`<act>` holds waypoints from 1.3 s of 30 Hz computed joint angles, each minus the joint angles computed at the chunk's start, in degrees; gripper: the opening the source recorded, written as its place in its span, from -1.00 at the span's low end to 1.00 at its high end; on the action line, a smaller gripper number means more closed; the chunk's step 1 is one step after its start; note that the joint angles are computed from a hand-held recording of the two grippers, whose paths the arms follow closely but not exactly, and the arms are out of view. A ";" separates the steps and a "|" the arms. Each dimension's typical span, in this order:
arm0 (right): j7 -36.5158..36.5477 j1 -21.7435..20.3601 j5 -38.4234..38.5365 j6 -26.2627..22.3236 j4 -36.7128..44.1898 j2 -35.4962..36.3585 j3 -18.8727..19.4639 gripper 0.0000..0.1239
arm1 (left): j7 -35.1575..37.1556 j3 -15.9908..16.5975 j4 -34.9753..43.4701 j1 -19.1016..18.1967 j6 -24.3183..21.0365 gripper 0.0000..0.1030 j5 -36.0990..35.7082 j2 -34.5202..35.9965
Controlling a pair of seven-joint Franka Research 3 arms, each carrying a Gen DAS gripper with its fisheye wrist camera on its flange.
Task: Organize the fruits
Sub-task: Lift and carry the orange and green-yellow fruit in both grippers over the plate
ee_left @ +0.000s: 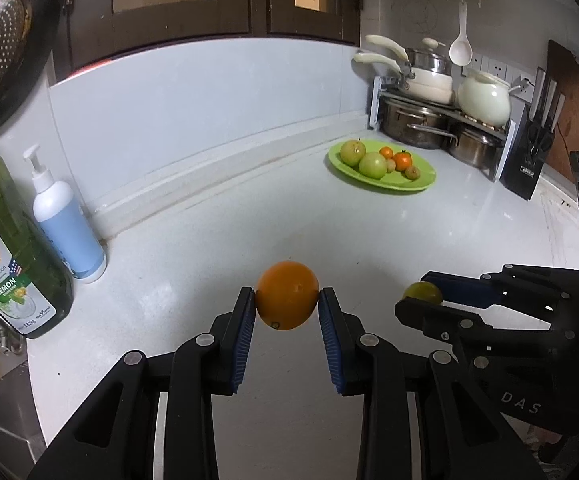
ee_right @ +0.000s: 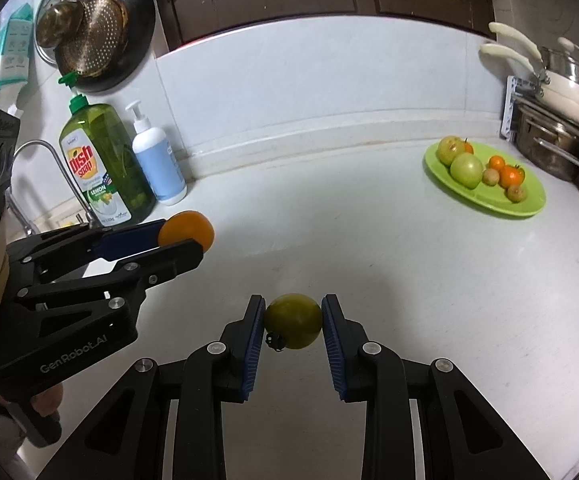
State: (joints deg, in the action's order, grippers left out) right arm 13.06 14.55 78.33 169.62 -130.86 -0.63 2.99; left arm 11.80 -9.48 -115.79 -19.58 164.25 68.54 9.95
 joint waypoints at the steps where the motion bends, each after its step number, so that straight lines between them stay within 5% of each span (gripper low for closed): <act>1: -0.45 -0.10 0.25 -0.09 0.06 -0.19 -0.10 -0.51 | -0.77 0.04 0.24 -0.22 -0.26 -0.37 0.50 -0.05; 21: -7.78 -4.64 1.65 -4.84 2.94 -2.33 -3.93 -0.51 | -3.95 -0.39 10.96 -5.22 -6.16 -0.37 2.29 5.01; 39: -9.00 -11.75 -2.36 -11.97 11.23 2.44 -6.10 -0.51 | 5.75 3.45 32.02 -12.79 -10.02 -0.37 -6.44 19.34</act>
